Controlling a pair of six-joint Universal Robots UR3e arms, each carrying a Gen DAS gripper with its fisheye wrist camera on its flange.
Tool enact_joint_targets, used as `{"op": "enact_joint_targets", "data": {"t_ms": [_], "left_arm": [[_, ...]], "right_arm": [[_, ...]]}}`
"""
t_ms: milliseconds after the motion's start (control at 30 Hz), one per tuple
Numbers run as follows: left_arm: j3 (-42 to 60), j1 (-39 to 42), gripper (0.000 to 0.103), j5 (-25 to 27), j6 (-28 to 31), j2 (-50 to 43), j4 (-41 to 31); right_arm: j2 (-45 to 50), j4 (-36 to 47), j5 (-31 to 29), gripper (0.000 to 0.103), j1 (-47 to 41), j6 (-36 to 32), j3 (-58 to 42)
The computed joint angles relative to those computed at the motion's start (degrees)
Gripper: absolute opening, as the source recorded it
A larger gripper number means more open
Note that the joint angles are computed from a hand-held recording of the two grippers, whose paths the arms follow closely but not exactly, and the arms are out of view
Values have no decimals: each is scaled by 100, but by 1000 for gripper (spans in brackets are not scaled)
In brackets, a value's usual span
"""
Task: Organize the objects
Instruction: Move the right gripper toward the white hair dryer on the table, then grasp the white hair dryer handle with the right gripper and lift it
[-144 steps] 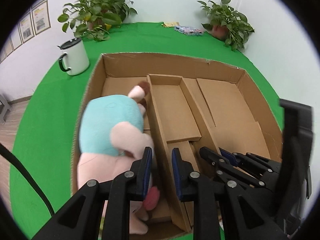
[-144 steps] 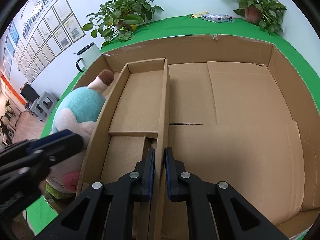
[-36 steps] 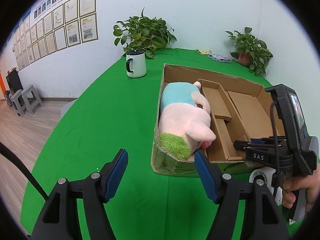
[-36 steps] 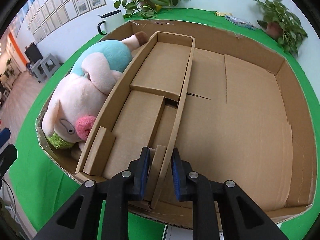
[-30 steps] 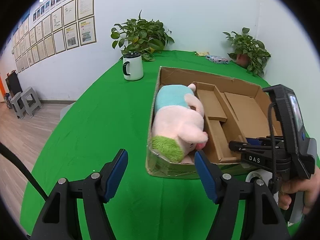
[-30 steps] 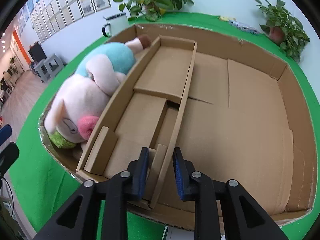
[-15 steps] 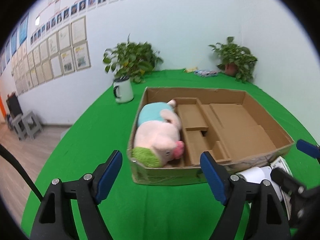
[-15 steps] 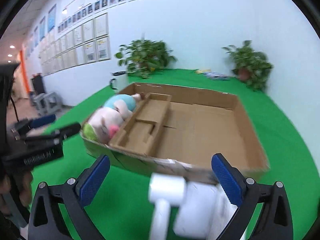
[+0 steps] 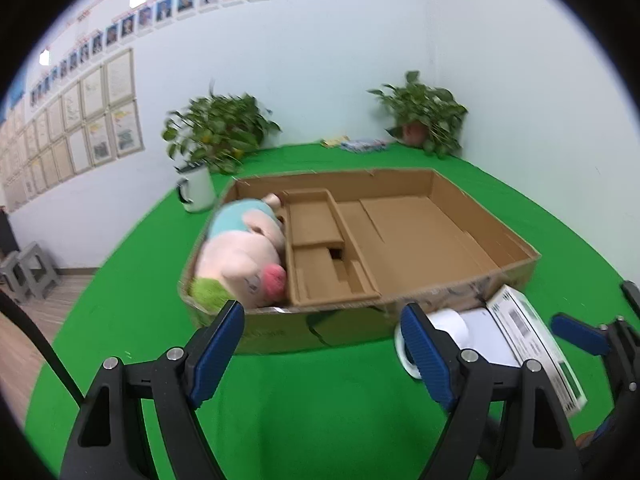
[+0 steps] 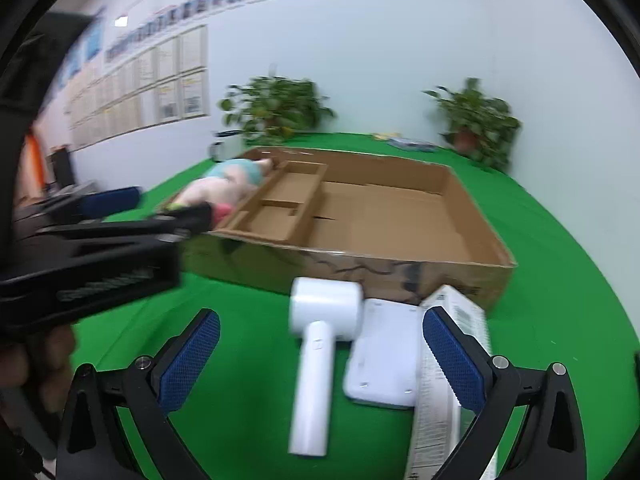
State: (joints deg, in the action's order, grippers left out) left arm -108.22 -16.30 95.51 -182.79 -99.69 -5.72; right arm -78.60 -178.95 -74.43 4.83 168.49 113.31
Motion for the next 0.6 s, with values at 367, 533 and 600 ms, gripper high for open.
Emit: {"op": "enact_joint_targets", "data": {"t_ms": [367, 533, 600], "left_arm": [[28, 483, 80, -1500, -215, -206, -976], [151, 548, 80, -1838, -200, -368, -1235], [149, 579, 80, -1963, -183, -403, -1304]], "right_arm": [[454, 557, -31, 83, 97, 158, -33], [693, 863, -128, 58, 97, 22, -235], [786, 882, -241, 42, 153, 2, -284]]}}
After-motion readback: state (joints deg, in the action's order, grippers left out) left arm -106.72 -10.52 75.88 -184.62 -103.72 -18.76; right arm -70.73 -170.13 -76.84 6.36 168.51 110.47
